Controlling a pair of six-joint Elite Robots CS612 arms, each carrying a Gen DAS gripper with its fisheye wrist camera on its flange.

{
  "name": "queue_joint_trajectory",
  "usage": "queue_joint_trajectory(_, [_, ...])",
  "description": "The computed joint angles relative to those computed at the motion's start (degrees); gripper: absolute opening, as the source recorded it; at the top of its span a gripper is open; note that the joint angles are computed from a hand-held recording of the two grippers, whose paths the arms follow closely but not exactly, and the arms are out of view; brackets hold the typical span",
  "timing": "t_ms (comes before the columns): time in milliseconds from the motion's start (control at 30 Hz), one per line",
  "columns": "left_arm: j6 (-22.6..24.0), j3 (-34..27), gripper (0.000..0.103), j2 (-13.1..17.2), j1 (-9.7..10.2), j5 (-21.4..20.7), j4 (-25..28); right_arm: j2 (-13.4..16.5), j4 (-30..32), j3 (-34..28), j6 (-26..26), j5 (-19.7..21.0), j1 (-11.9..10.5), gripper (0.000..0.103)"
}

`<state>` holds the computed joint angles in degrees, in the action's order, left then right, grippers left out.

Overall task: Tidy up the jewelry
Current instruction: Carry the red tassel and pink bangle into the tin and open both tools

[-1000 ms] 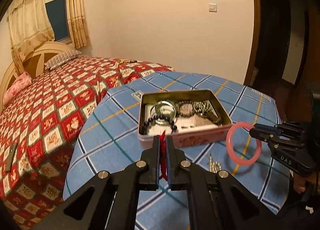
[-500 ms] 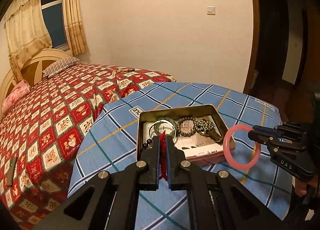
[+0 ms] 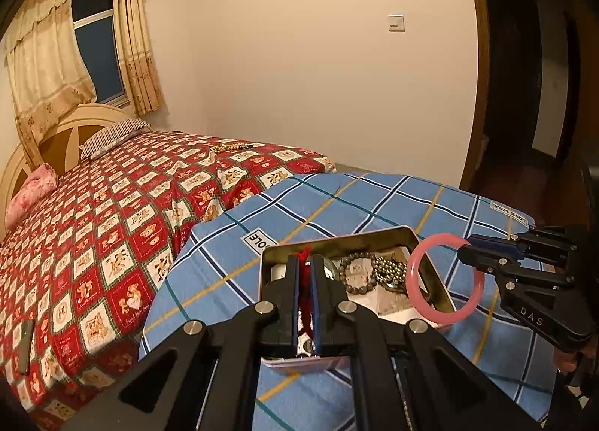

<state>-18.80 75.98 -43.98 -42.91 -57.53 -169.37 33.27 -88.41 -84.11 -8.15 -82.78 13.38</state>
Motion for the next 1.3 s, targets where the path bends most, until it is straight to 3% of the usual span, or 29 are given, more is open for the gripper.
queue_joint_trajectory(600, [0.6, -7.9, 0.004, 4.5, 1.44, -1.0, 5.8, -2.8, -0.8, 7.2, -0.1, -2.3, 0.3, 0.012])
queue_joint_trajectory(1300, [-1.5, -10.8, 0.004, 7.0, 2.17, -1.9, 11.3, -3.5, 0.5, 10.0, -1.0, -3.5, 0.5, 0.012])
